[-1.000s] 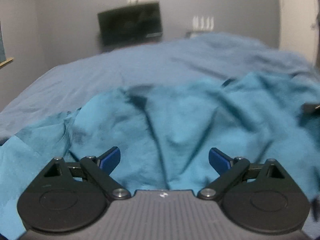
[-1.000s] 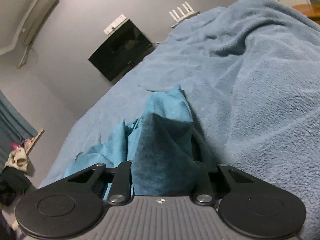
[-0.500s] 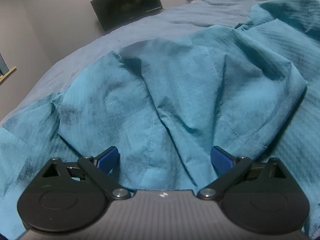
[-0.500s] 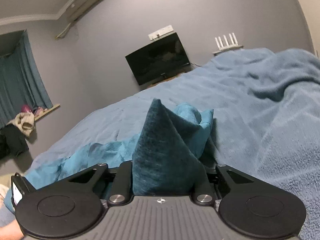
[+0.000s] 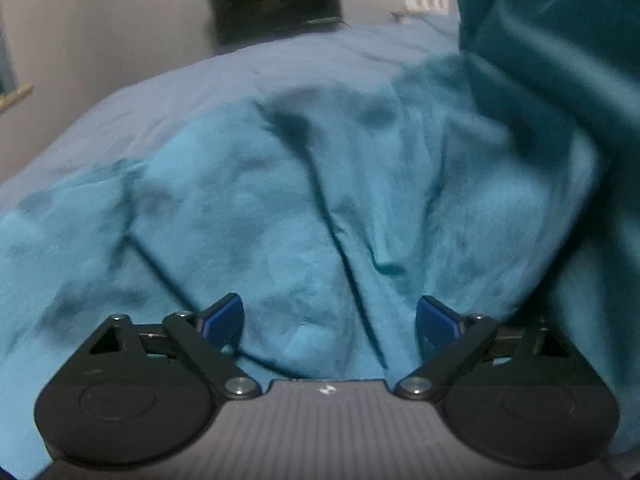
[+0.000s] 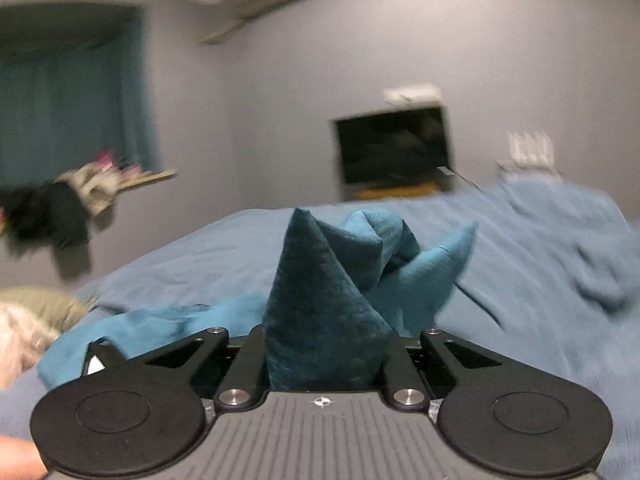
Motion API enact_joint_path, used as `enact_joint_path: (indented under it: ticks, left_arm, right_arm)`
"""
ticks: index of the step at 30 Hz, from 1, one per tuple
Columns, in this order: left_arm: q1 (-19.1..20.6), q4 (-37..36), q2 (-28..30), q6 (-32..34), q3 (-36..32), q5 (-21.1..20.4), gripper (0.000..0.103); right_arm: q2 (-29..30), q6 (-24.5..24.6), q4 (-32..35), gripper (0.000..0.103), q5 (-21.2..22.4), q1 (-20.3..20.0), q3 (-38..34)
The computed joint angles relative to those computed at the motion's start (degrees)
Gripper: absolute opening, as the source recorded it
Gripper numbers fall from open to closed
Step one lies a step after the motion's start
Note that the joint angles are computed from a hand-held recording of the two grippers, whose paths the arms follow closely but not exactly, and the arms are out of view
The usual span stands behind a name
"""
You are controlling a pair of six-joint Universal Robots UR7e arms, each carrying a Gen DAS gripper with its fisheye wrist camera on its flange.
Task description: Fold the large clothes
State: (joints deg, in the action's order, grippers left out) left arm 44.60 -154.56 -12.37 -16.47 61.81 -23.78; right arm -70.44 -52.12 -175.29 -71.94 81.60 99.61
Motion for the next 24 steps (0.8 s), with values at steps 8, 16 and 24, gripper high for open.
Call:
enact_joint_path:
  ticks: [8, 16, 24]
  left_arm:
    - [-4.96, -27.03, -15.42, 0.27, 20.93, 8.74, 0.094]
    - [-8.68, -32.49, -27.14, -8.5, 34.61, 9.28, 0.087]
    - [-0.36, -21.76, -32.22, -18.69, 32.95, -22.29, 0.078]
  right_arm:
    - [2.14, -4.61, 3.48, 0.009, -2.18, 8.23, 2.46]
    - [7.01, -10.21, 5.47, 0.007, -6.0, 12.48, 5.85]
    - [9.17, -14.16, 7.79, 0.007, -4.49, 10.96, 5.27]
